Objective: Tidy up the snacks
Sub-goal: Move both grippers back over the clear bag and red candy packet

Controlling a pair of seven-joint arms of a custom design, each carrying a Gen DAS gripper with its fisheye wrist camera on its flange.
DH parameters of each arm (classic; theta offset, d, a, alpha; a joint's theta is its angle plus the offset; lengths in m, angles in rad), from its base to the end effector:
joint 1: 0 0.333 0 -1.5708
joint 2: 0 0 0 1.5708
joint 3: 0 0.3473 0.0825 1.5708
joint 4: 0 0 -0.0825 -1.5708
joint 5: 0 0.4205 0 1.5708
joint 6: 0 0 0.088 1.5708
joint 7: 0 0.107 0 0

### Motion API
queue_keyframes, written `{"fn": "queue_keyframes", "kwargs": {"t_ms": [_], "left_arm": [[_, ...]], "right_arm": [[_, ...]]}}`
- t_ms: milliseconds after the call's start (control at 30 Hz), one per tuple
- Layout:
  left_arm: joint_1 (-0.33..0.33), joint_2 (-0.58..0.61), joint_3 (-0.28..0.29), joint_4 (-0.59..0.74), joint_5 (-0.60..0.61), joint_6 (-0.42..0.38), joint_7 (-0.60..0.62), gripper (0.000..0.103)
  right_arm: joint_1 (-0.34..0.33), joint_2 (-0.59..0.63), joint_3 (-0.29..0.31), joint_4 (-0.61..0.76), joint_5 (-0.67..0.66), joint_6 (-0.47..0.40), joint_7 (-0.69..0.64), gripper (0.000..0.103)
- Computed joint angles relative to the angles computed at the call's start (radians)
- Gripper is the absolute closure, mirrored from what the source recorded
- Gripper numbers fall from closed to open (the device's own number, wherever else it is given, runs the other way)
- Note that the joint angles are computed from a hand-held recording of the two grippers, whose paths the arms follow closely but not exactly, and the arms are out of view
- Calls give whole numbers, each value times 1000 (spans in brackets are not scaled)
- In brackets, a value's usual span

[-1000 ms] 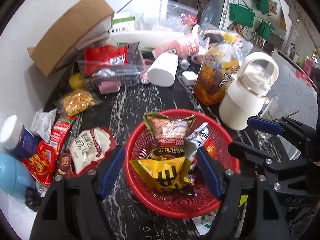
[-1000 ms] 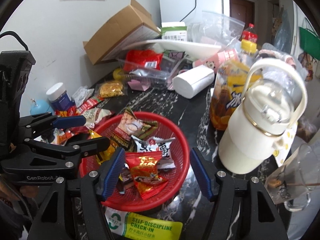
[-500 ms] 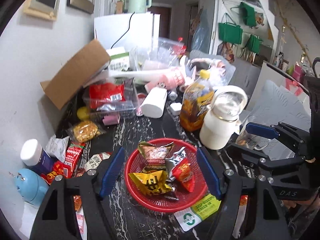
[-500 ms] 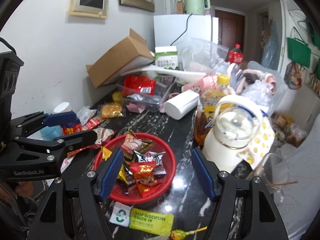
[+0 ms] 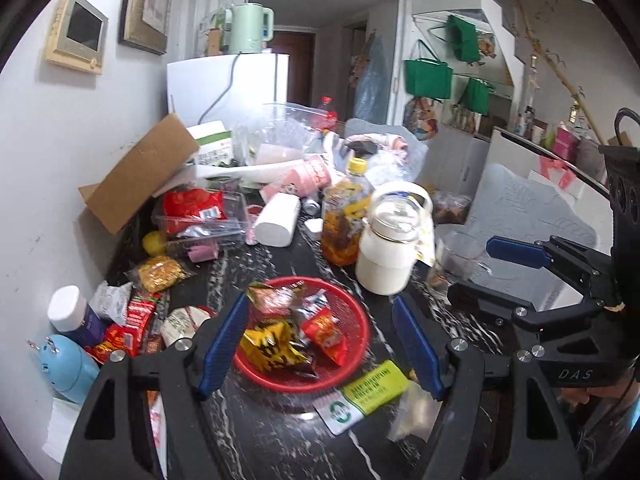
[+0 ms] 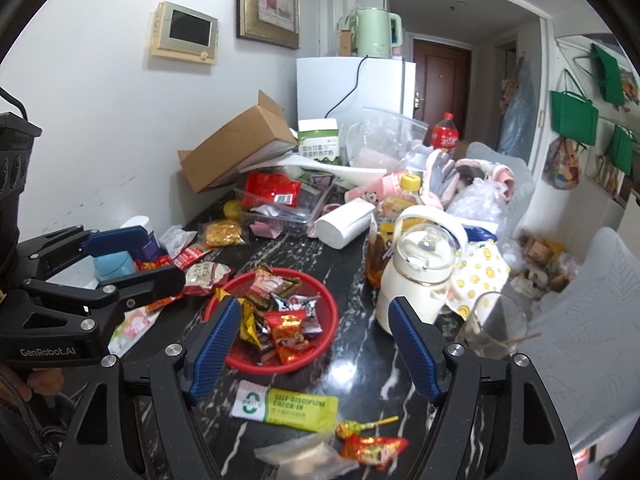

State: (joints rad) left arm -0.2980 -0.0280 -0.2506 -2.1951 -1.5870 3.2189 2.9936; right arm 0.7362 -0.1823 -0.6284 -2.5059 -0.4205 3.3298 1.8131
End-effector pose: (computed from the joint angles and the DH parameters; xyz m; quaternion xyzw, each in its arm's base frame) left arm 0.5180 -0.2050 0.4574 -0.5075 0.7232 -0.4092 0.2281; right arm 0.5101 0.0897 0.4588 -0.7041 0.5349 -0.2783 0.3750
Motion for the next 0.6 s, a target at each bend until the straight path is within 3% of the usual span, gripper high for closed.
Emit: {"fn": "queue_keyframes", "kwargs": {"t_ms": [133, 233, 333, 500, 600], "left_arm": [[-5, -25, -7, -22, -73, -12, 66, 30], [-3, -45, -14, -45, -92, -31, 83, 30], [-4, -63, -22, -68, -104, -52, 94, 30], [-22, -73, -24, -108, -24, -66, 12, 30], [-37, -74, -17, -127, 7, -89, -23, 30]], "right_arm": [[-213, -31, 212, -50, 20, 7, 4, 26], [-330, -58, 326, -89, 31, 9, 12, 23], [-398, -82, 392, -126, 41, 12, 23, 23], [-490, -112, 481, -182, 65, 5, 35, 23], [-501, -127, 486, -214, 80, -8, 47, 23]]}}
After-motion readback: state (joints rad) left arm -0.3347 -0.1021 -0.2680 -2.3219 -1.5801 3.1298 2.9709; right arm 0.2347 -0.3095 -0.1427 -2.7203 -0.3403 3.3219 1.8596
